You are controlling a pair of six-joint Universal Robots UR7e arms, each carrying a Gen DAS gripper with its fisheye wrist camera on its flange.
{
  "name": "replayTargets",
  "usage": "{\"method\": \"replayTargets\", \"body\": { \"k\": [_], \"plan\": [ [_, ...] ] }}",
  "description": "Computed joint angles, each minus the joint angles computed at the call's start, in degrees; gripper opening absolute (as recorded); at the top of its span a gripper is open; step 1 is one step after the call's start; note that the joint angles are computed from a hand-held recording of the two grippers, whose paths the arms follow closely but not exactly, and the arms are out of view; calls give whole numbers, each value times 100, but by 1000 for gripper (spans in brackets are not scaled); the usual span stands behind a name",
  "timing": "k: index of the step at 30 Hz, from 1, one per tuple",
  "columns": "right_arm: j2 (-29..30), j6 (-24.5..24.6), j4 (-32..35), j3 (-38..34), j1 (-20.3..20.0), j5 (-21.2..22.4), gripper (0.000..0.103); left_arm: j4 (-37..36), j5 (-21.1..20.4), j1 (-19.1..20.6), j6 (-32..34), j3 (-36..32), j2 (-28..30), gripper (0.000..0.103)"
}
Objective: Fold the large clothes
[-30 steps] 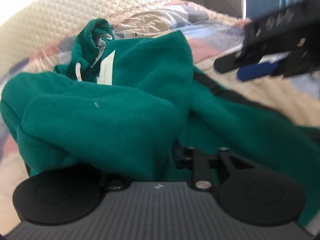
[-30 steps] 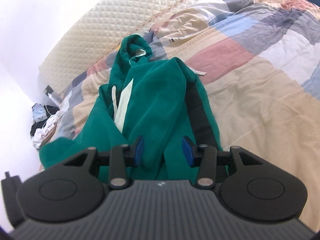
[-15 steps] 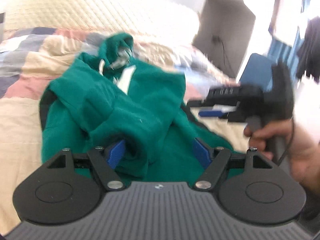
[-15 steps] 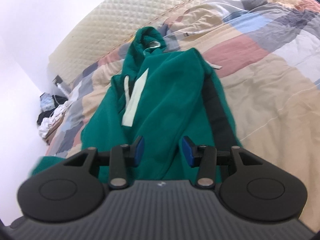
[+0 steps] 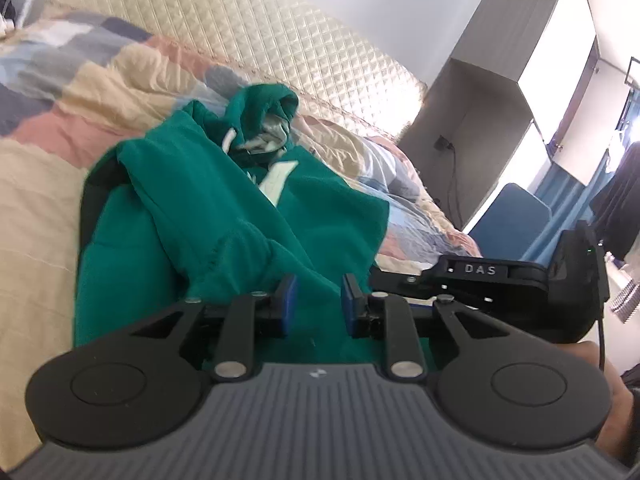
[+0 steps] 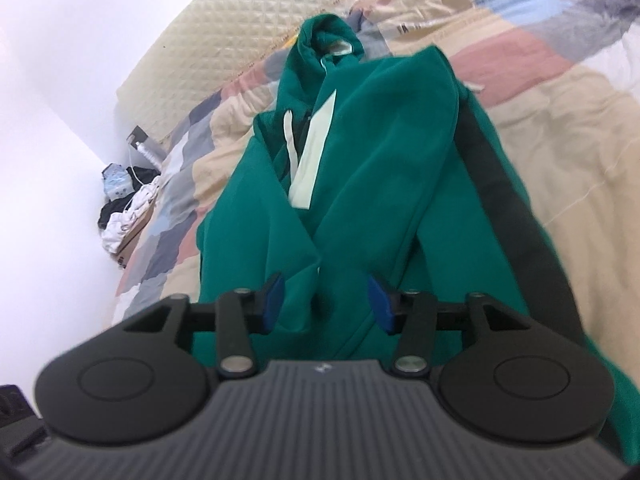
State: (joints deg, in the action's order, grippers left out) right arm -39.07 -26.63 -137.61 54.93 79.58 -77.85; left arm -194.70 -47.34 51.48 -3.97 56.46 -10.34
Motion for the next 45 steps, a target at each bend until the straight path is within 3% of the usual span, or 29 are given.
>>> {"method": "replayTargets", "body": {
  "k": [5,8,10,15,17,19,21,23,26,29,32,36,38,41,45],
  "plan": [
    [138,256,544,-283,-2,56,52,456,-618,98,-106,-1,-26,24],
    [243,433,981,-524,-32,200,55,572,-666,59,98,-78,30,24],
    [297,576,1183,-639,-52,297,63,518,-541,17,117,-74,29,24],
    [374,533,1510,-780,-30,223,64,-345,-216,-118,183,310,-166,27],
    [400,319,1507,-785,48,-68,64,-744,-39,-173,304,448,-252,31],
    [400,134,1452,-734,93,-311,64,-1165,363,-234,508,437,-245,49],
    [407,-2,1420,-720,114,-455,64,-1455,765,-262,610,368,-214,53],
    [385,-97,1276,-658,152,-778,64,-1191,824,-187,166,506,-338,53],
    [348,27,1144,-615,133,-949,64,148,972,-58,-1178,653,-527,51],
    [319,206,1078,-611,87,-905,64,438,139,98,-1623,765,-591,51],
    [274,290,839,-551,68,-839,64,661,-718,175,-1543,670,-553,51],
    [243,271,570,-493,77,-770,64,1401,-1318,177,-1265,361,-379,51],
    [241,210,440,-468,97,-844,64,1754,-1407,156,-1154,174,-247,51],
    [252,175,391,-470,110,-889,64,1701,-797,-2,-900,13,-39,51],
    [245,132,305,-429,128,-899,64,1115,-839,-34,-895,314,-228,54]
  ]
}}
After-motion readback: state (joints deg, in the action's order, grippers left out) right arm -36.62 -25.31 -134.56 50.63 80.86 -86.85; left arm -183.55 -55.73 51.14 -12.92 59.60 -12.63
